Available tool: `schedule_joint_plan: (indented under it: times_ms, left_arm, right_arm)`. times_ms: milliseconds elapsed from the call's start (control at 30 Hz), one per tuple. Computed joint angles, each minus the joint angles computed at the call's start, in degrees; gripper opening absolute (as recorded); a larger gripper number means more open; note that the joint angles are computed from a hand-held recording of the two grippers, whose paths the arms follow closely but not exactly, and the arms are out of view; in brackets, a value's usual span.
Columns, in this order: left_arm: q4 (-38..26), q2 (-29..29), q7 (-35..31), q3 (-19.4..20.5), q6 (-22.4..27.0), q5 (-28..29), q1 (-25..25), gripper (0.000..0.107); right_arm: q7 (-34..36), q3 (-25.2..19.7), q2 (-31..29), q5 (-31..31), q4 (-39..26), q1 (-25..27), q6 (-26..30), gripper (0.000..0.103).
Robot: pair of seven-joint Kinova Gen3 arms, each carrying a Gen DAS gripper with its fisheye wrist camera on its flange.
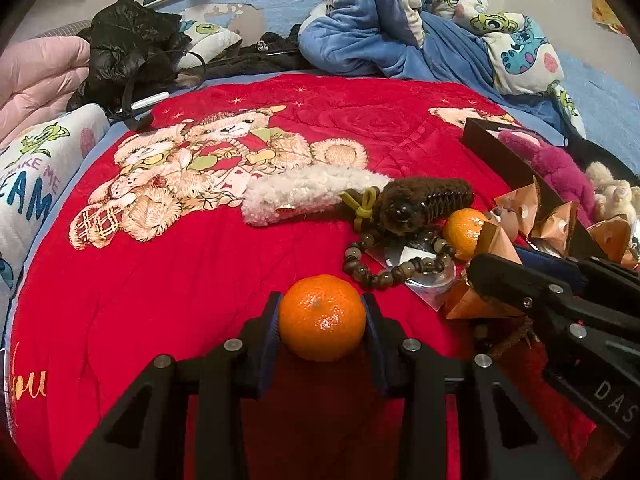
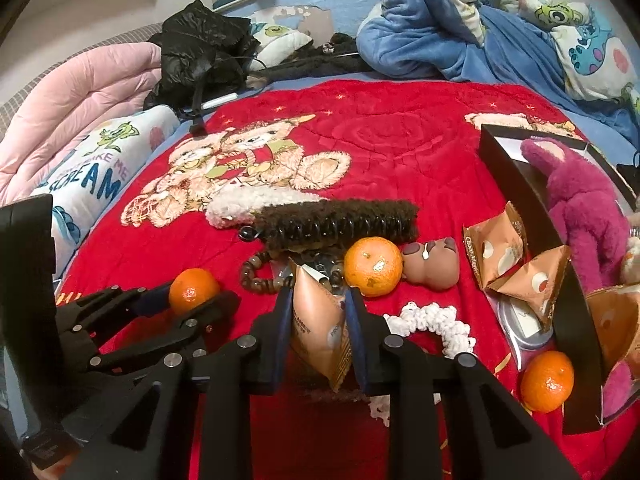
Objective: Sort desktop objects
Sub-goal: 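Lift the mandarin with left tool while right tool lifts the packet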
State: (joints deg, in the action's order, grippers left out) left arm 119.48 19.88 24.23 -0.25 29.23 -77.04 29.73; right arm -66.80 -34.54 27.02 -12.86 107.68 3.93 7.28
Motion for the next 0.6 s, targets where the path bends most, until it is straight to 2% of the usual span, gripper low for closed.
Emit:
schedule_joint_plan:
  times_ms: [300, 600]
  left_arm:
    - [0.43, -1.39, 3.49, 1.52, 2.55, -2.22, 1.1, 0.039]
    - [-3.79, -0.46, 1.64, 3.74, 4.83, -0.81, 2.98, 0.039]
  right_arm:
    - [0.28, -4.66, -1.2, 0.23, 1.82, 4.49, -1.79, 0.025]
    - [-1.88, -5.11, -5.0, 1.71, 4.56, 7.42, -3.93, 0.025]
